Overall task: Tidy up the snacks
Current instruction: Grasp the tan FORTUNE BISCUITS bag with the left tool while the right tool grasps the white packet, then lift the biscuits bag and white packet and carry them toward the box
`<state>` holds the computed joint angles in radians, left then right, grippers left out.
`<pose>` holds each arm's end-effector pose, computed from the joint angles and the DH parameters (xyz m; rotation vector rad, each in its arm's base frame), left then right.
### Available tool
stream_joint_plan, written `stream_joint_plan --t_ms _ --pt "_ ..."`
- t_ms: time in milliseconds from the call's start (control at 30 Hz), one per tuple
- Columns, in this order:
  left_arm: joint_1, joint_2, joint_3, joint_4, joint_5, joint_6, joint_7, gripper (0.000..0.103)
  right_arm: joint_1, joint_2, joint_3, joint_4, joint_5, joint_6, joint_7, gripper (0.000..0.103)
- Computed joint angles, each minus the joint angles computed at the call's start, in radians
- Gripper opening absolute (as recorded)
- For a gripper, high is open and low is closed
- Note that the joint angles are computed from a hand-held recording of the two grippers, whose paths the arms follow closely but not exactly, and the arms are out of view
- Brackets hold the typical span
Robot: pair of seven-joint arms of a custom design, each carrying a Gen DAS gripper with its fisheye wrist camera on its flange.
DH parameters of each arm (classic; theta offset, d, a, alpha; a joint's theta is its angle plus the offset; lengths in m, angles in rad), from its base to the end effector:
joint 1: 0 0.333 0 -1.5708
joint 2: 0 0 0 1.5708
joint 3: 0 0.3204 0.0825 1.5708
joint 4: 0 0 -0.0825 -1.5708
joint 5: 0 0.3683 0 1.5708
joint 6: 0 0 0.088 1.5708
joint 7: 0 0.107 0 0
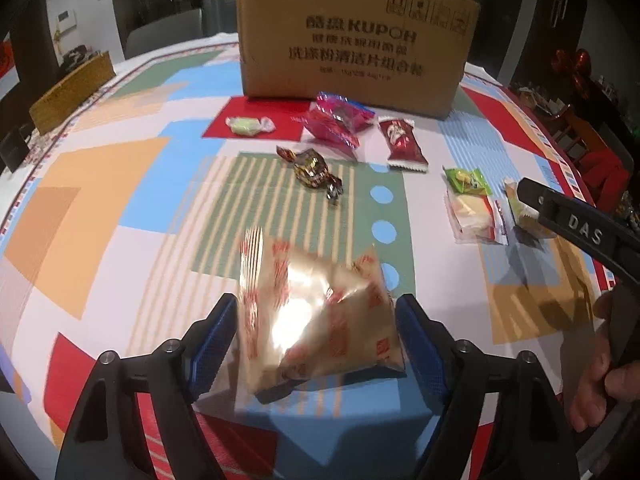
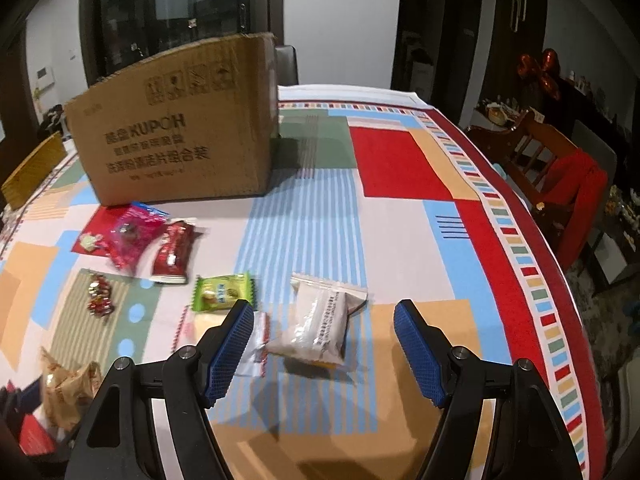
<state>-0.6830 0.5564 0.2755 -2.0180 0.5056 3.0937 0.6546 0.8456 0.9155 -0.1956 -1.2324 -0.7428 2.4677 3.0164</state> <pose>0.5550 -0.2973 0.2462 -1.8617 1.9970 -0.6327 0.5864 0.5076 0.2645 -1.6543 1.9585 -0.7861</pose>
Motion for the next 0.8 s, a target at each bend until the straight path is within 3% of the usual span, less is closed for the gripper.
stream_joint_plan --t_ms 200,267,367,400,533,800 --pt "-0.018 0.012 0.023 0.013 0.011 0.011 0.003 0.053 -0.039 0.037 0.032 0.042 0.077 -0.018 -0.047 0.073" --pt "-0.021 0.018 0.029 0.021 0.009 0.014 0.007 0.047 -0.043 0.048 0.035 0.052 0.098 -0.017 -0.062 0.068" --pt "-0.017 0.023 0.031 0.023 -0.001 0.026 0.019 0.045 -0.039 0.057 0.03 0.062 0.115 -0.016 -0.076 0.057" --pt "-0.018 0.024 0.033 0.024 -0.006 0.028 0.024 0.045 -0.037 0.057 0.027 0.059 0.116 -0.009 -0.078 0.046" --pt "-0.029 0.026 0.055 0.024 -0.023 0.035 0.037 0.041 -0.032 0.052 0.019 0.049 0.122 0.017 -0.076 0.045" --pt "-0.126 0.022 0.17 -0.01 -0.064 0.093 0.059 0.04 0.002 0.013 -0.011 0.004 0.08 0.026 -0.023 0.044"
